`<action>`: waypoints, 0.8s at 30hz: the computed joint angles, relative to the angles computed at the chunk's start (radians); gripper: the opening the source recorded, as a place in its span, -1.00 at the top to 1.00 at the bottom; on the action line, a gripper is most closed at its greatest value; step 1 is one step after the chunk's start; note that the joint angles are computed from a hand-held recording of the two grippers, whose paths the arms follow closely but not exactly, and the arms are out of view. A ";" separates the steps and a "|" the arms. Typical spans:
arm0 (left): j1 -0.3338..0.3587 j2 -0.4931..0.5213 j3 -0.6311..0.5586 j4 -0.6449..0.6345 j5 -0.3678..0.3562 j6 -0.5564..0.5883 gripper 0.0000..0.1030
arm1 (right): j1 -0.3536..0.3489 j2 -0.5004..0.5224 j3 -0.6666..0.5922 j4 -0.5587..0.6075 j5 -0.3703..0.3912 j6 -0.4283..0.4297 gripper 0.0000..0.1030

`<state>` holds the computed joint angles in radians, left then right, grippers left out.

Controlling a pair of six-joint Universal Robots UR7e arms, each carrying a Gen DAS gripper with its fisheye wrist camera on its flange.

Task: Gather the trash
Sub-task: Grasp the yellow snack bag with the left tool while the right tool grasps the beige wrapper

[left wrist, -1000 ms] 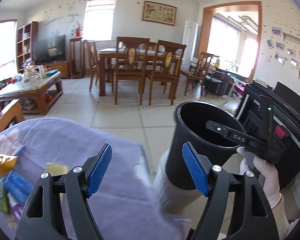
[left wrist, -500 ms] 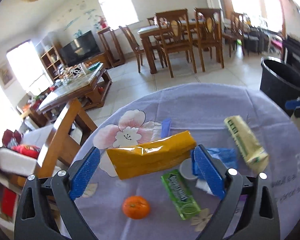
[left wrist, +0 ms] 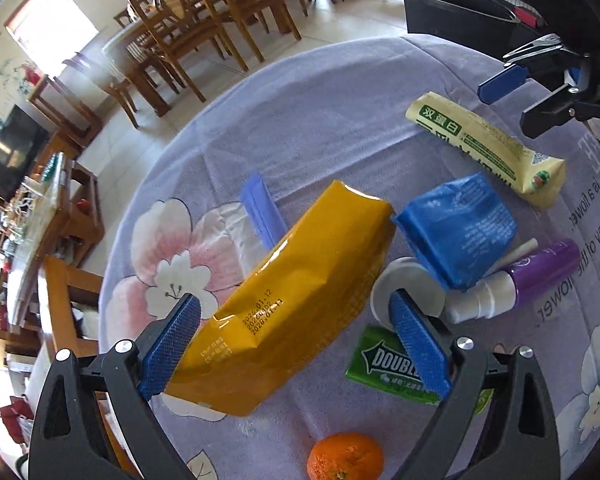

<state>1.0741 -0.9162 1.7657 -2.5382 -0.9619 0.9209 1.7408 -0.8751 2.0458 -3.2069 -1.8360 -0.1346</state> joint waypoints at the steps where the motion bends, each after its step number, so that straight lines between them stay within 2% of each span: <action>1: 0.012 0.000 -0.022 0.043 -0.029 -0.035 -0.83 | -0.001 0.005 -0.009 0.009 -0.004 0.002 -0.31; 3: 0.026 0.005 -0.052 0.097 -0.050 -0.107 -0.81 | -0.004 0.012 -0.021 0.022 -0.008 0.004 -0.31; 5: 0.034 0.001 -0.047 0.087 -0.069 -0.148 -0.80 | -0.004 0.020 -0.032 0.023 -0.006 0.005 -0.31; 7: 0.037 -0.008 -0.031 0.063 -0.092 -0.219 -0.69 | -0.001 0.035 -0.052 0.031 -0.012 0.007 -0.31; 9: 0.038 -0.018 -0.013 0.030 -0.117 -0.283 -0.41 | 0.006 0.044 -0.064 0.038 -0.031 0.003 -0.31; 10: 0.033 -0.025 0.011 -0.013 -0.109 -0.315 -0.36 | 0.012 0.054 -0.073 0.039 -0.047 -0.003 -0.31; 12: 0.018 -0.038 0.064 -0.106 -0.073 -0.367 -0.06 | 0.027 0.071 -0.081 0.030 -0.088 -0.023 -0.31; 15: -0.009 -0.038 0.132 -0.251 0.017 -0.425 0.08 | 0.056 0.111 -0.104 0.000 -0.171 -0.070 -0.31; 18: -0.031 -0.038 0.179 -0.341 0.067 -0.440 0.19 | 0.083 0.154 -0.121 -0.047 -0.255 -0.128 0.12; 20: -0.037 -0.048 0.197 -0.383 0.072 -0.446 0.23 | 0.084 0.165 -0.116 -0.074 -0.263 -0.153 0.64; 24: -0.058 -0.077 0.235 -0.464 0.071 -0.447 0.36 | 0.077 0.162 -0.096 -0.123 -0.241 -0.169 0.81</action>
